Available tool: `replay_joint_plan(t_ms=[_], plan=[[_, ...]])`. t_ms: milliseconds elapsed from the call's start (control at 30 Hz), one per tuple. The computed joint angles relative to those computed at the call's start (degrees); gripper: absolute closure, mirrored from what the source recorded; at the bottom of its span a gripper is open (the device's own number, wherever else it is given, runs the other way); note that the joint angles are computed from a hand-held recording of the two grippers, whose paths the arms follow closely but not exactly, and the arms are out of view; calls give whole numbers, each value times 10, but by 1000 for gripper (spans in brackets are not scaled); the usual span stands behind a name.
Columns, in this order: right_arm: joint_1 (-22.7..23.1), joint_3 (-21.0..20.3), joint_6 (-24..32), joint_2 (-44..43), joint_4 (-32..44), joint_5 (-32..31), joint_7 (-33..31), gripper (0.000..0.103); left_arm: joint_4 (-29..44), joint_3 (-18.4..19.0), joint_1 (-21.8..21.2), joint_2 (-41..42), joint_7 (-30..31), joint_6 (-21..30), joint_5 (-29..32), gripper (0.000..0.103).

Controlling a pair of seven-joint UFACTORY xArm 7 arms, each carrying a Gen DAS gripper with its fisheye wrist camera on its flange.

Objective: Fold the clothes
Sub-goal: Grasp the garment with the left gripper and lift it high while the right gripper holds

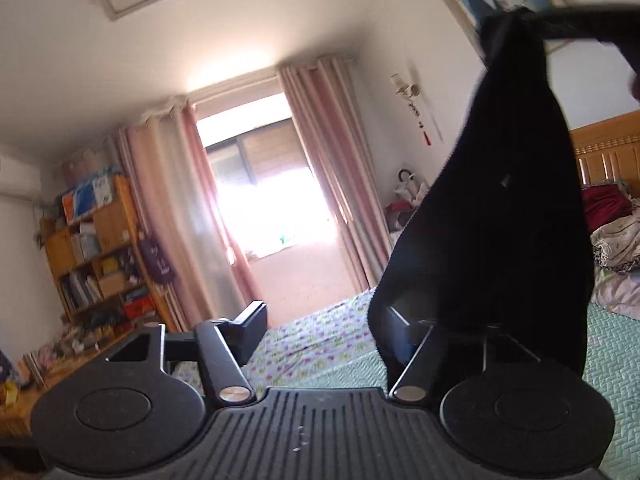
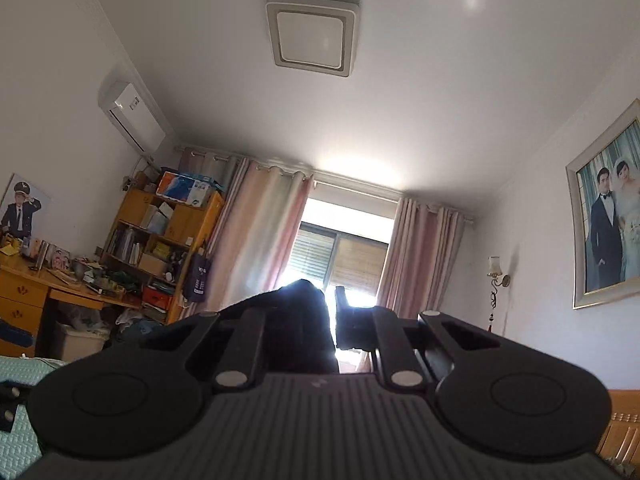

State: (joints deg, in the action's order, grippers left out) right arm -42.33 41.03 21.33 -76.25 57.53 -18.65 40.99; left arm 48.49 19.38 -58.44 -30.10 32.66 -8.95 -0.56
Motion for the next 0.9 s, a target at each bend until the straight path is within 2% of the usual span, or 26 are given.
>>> replay_joint_plan(t_ms=[33, 100, 167, 200, 233, 267, 300, 333, 367, 433, 500, 567, 667, 733, 767, 800, 833, 867, 900], plan=[[-1, -5, 10, 16, 16, -1, -12, 88, 6, -13, 7, 9, -4, 3, -1, 30], [7, -7, 31, 51, 41, 2, -31, 88, 26, -60, 49, 41, -20, 15, -5, 29], [14, -6, 58, 80, 61, 1, -49, 88, 55, -118, 104, 83, -38, 27, -8, 31], [17, -5, 73, 86, 63, 1, -52, 88, 77, -158, 145, 106, -54, 41, -8, 36], [21, -3, 87, 92, 64, 0, -55, 88, 111, -196, 181, 136, -73, 68, -7, 53], [27, -3, 107, 92, 59, 2, -53, 88, 150, -224, 206, 168, -92, 102, -8, 64], [32, -4, 123, 89, 53, 1, -50, 88, 192, -253, 232, 201, -115, 138, 1, 88], [38, -5, 138, 79, 37, -2, -43, 88, 239, -277, 249, 236, -137, 179, 6, 103], [47, -12, 152, 68, 20, -5, -38, 88, 286, -292, 255, 270, -170, 212, 26, 103], [67, -31, 178, 44, -17, -10, -26, 88, 371, -324, 265, 336, -271, 243, 131, 103], [87, -59, 198, 21, -56, -17, -11, 88, 464, -323, 232, 403, -345, 281, 214, 103], [100, -90, 212, 0, -89, -30, 1, 88, 548, -321, 191, 458, -360, 315, 237, 103], [117, -137, 217, -25, -127, -59, -3, 88, 608, -306, 129, 502, -377, 327, 261, 103], [126, -155, 213, -42, -154, -73, -2, 88, 626, -313, 116, 523, -370, 335, 231, 100], [131, -162, 210, -49, -169, -78, 0, 88, 612, -330, 124, 523, -353, 332, 193, 98], [135, -169, 207, -57, -184, -82, 1, 88, 585, -354, 140, 517, -312, 320, 134, 91], [136, -172, 194, -54, -196, -81, 11, 88, 540, -401, 179, 504, -260, 298, 74, 81], [142, -169, 189, -61, -214, -80, 18, 88, 480, -446, 221, 483, -202, 265, 14, 76], [148, -166, 185, -69, -232, -79, 25, 88, 420, -468, 242, 461, -148, 227, -36, 54]])
